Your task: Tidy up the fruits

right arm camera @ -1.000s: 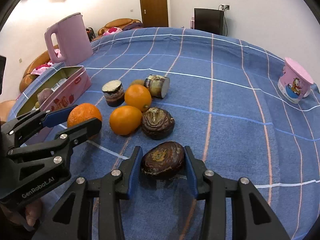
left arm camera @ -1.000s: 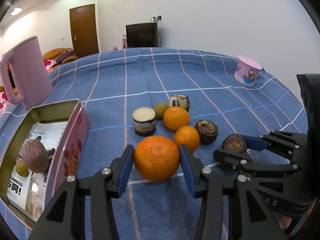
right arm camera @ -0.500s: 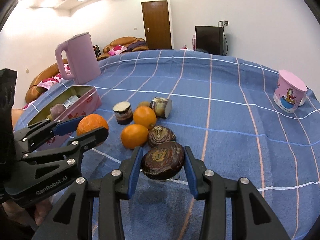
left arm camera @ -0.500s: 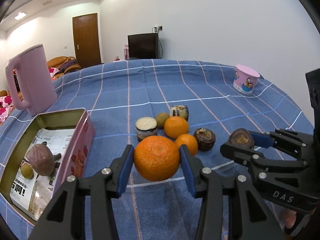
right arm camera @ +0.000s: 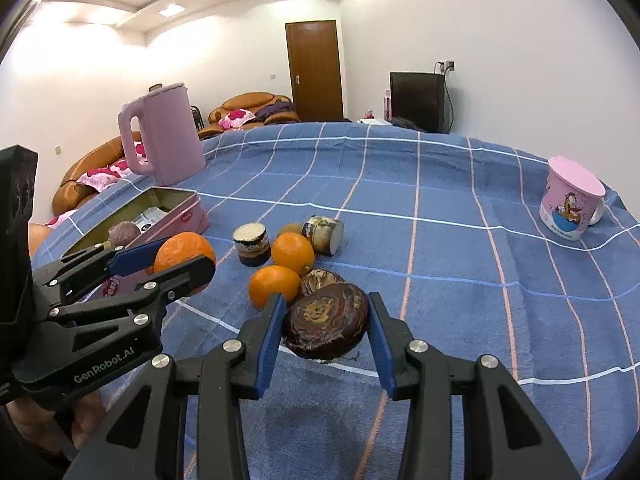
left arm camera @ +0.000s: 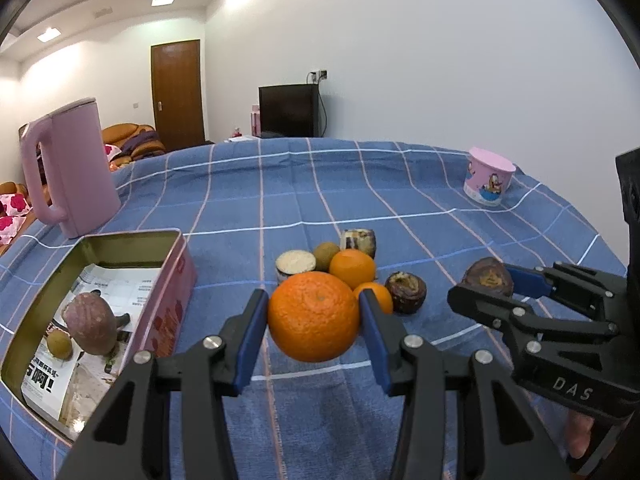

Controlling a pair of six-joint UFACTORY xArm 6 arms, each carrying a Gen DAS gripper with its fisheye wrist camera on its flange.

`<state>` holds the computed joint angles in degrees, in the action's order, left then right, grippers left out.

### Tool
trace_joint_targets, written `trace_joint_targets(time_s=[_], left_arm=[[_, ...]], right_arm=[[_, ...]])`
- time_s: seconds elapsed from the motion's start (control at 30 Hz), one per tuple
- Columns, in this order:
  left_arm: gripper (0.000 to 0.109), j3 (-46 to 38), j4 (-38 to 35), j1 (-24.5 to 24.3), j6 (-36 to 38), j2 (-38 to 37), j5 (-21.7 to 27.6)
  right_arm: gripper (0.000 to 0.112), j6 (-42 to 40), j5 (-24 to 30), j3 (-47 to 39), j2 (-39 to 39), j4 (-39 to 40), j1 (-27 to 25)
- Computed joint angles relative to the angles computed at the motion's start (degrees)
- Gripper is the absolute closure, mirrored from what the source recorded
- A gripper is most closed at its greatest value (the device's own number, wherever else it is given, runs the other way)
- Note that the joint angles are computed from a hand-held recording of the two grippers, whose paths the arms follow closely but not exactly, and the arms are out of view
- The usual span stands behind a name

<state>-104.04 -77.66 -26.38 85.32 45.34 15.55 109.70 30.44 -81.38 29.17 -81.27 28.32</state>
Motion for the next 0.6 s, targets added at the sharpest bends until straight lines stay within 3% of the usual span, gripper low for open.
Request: trace_joint_targets(time_s=[0.6], left_arm=[[0.061, 0.74, -9.33, 0.12, 8.38, -1.04, -0.35]], right_arm=[[0.070, 7.77, 3.64, 2.30, -2.28, -8.25, 1.78]])
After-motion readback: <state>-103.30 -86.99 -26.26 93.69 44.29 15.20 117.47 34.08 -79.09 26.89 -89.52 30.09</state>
